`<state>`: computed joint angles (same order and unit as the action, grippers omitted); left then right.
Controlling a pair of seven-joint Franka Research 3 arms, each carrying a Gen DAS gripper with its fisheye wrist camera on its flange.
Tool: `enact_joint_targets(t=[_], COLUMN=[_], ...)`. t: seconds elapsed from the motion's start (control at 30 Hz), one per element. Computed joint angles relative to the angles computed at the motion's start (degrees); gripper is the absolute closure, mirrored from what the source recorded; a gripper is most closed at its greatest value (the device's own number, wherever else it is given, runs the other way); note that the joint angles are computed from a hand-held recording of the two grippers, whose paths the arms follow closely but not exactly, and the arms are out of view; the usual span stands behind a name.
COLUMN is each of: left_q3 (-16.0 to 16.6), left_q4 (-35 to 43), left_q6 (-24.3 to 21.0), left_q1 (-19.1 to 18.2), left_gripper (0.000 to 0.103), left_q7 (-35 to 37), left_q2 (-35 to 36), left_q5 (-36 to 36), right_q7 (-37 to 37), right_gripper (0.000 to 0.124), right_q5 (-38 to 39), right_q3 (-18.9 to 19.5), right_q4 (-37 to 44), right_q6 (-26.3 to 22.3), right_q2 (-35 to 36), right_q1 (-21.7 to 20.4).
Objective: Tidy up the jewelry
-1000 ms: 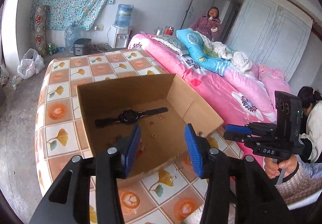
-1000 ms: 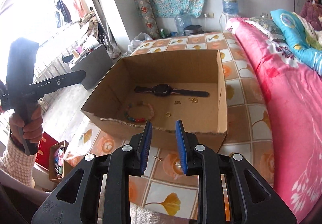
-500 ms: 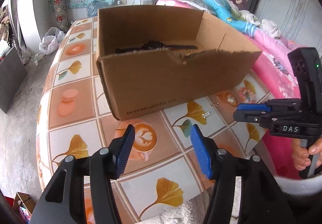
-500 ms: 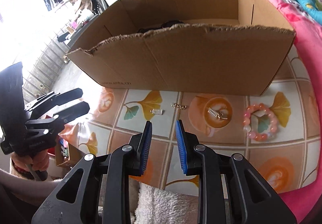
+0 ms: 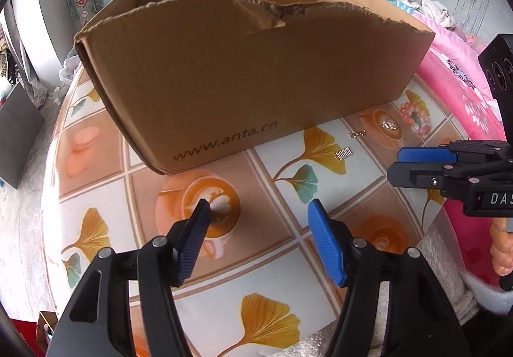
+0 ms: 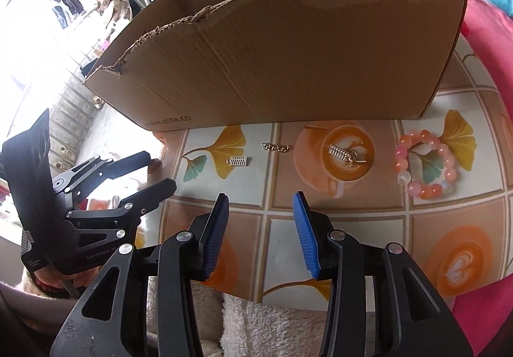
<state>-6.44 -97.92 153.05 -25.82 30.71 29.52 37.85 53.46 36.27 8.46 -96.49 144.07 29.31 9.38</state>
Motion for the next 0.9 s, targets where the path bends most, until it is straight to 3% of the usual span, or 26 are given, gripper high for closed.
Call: enact_joint_targets(t=[0.37, 0.9], left_q3=[0.74, 1.35], left_q4=[2.67, -3.40], left_q6=[-3.62, -0.58], left_q1=[-1.70, -1.59], left_gripper=[0.033, 0.031], left_q7=[-1.78, -8.95], left_q2=[1.56, -2.24], left_q5=[2.06, 8.00], right_q7=[-2.10, 1.60], right_gripper=[0.083, 0.084], right_q5=[0.44, -2.42], right_q3=[-0.32, -0.52], right_q4=[2.57, 1.95], right_q6=[-3.14, 0.49], right_q2=[0.94, 0.27], right_q1=[-1.30, 1.51])
